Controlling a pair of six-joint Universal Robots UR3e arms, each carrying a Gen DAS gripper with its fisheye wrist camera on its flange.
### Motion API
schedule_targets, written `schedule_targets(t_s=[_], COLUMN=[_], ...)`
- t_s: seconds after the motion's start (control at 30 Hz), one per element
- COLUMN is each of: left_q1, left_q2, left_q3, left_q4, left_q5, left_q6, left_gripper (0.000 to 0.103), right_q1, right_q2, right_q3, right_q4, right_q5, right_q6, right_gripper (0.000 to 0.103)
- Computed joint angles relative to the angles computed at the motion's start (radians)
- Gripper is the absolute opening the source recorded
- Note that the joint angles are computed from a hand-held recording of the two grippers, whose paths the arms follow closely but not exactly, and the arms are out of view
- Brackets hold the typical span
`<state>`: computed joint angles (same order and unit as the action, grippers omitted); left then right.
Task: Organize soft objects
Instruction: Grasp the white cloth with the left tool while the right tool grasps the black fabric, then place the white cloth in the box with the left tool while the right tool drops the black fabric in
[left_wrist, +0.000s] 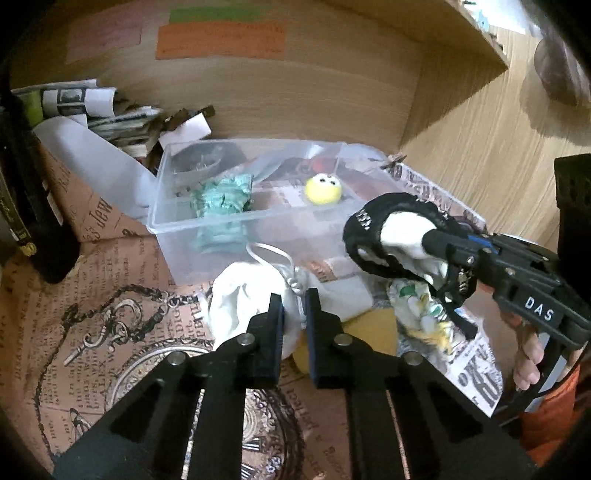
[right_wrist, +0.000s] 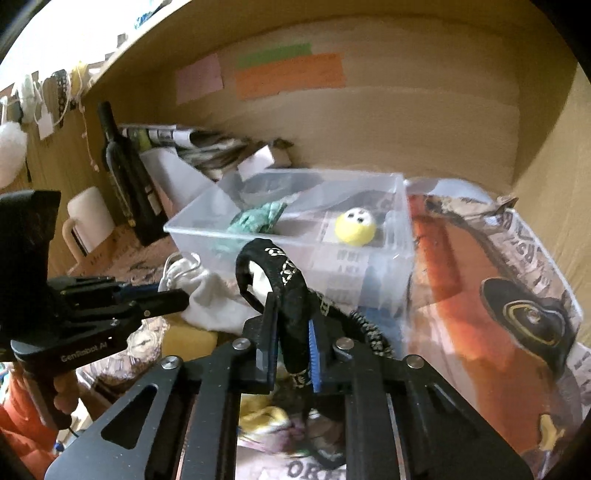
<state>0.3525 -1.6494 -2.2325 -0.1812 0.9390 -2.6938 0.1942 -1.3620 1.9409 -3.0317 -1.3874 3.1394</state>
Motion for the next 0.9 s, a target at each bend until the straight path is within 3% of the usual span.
schedule_targets(t_s=[0.53, 0.9], left_q1=[0.087, 0.009], left_q2=[0.118, -0.065], left_q3=[0.064, 0.316], left_q4=[0.061, 0.058], left_q5=[-0.098, 0.004], left_q6=[-0.074, -0.136], left_gripper=[0.009, 0.009], right_q1=[-0.034, 0.005], right_q2=[-0.078, 0.03], right_q3=[-0.018, -0.198], right_q4=[-0.106, -0.117], right_q5=[-0.017, -0.083], right_q6=[0.017, -0.023], right_gripper=[0.012, 0.012])
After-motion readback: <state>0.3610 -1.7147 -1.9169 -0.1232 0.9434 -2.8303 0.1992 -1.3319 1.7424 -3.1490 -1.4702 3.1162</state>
